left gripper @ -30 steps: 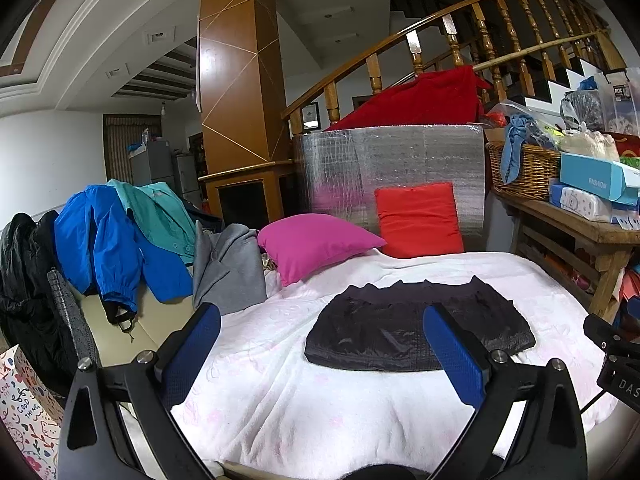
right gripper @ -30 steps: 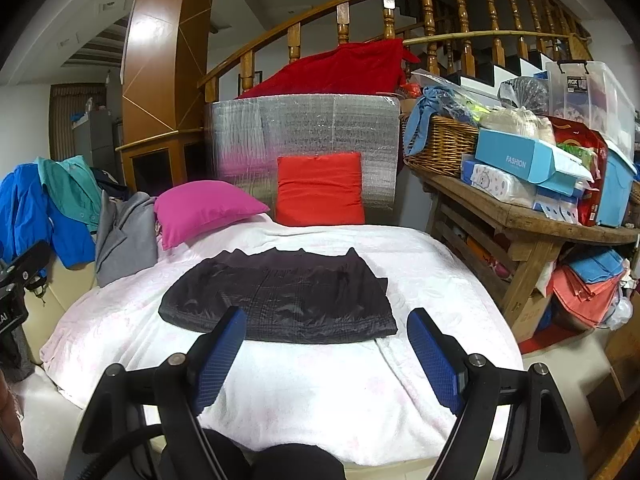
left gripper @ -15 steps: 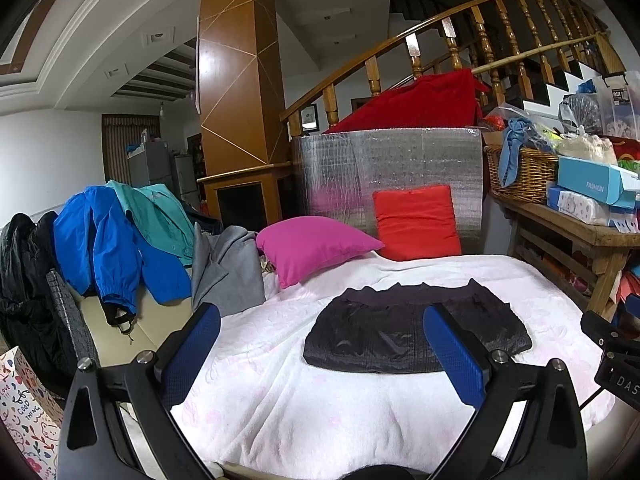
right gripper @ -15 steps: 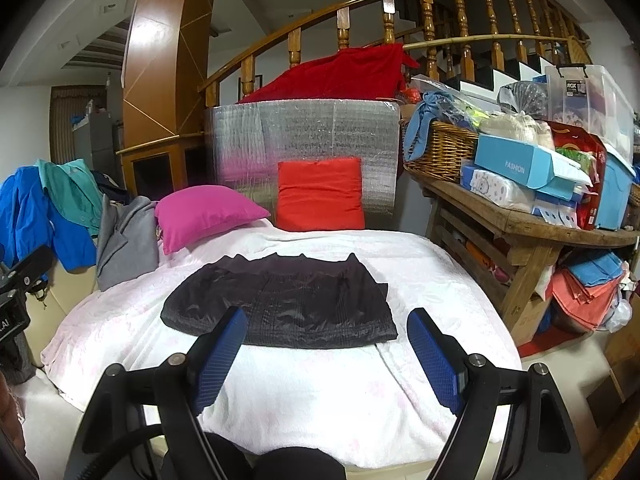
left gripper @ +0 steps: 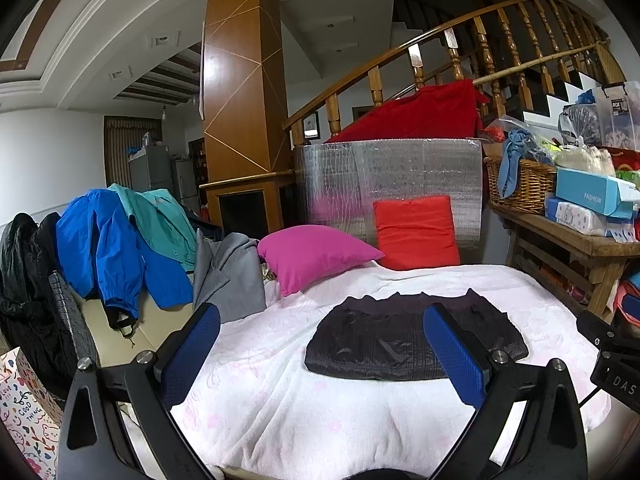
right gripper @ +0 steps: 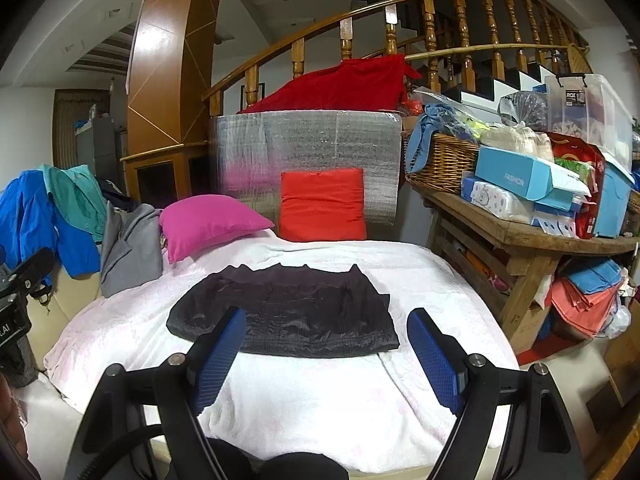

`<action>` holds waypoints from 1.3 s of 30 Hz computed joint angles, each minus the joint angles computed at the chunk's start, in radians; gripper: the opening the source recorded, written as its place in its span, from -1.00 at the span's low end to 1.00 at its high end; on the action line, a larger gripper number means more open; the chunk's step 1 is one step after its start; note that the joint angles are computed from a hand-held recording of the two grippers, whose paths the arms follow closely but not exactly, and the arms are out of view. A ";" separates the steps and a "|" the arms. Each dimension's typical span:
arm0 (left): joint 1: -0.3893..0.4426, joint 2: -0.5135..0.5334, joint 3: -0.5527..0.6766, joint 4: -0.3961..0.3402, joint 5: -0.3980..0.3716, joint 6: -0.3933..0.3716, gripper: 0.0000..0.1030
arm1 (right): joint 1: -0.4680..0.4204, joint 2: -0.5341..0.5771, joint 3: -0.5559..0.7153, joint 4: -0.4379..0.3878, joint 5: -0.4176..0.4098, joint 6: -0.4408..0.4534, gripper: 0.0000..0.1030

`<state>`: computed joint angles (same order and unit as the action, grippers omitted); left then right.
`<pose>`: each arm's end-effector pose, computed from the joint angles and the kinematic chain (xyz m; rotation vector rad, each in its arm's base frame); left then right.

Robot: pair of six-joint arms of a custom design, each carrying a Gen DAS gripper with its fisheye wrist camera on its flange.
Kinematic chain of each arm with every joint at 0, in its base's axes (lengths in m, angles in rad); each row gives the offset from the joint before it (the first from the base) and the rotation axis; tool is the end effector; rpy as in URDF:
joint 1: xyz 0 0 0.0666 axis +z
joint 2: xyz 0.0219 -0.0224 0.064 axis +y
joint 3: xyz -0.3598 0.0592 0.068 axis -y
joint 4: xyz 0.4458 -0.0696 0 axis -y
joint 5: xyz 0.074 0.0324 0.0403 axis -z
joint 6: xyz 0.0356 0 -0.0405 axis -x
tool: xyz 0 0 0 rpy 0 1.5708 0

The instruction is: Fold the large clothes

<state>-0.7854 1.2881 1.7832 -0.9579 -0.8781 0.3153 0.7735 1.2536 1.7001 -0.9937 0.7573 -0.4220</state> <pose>0.3483 -0.3101 0.6635 -0.0888 1.8600 0.1372 0.3476 0.3047 0.6340 0.0864 1.9567 -0.0243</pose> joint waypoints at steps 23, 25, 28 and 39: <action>0.001 -0.017 -0.020 -0.004 -0.006 0.024 0.97 | 0.013 0.022 0.009 -0.017 -0.006 -0.005 0.65; 0.001 -0.016 -0.018 -0.009 -0.005 0.027 0.97 | 0.013 0.023 0.010 -0.018 -0.009 -0.008 0.65; 0.001 -0.016 -0.017 -0.014 -0.004 0.031 0.97 | 0.014 0.024 0.010 -0.020 -0.008 -0.009 0.65; 0.003 -0.019 -0.023 -0.015 0.000 0.033 0.97 | 0.018 0.028 0.009 -0.018 -0.007 -0.011 0.65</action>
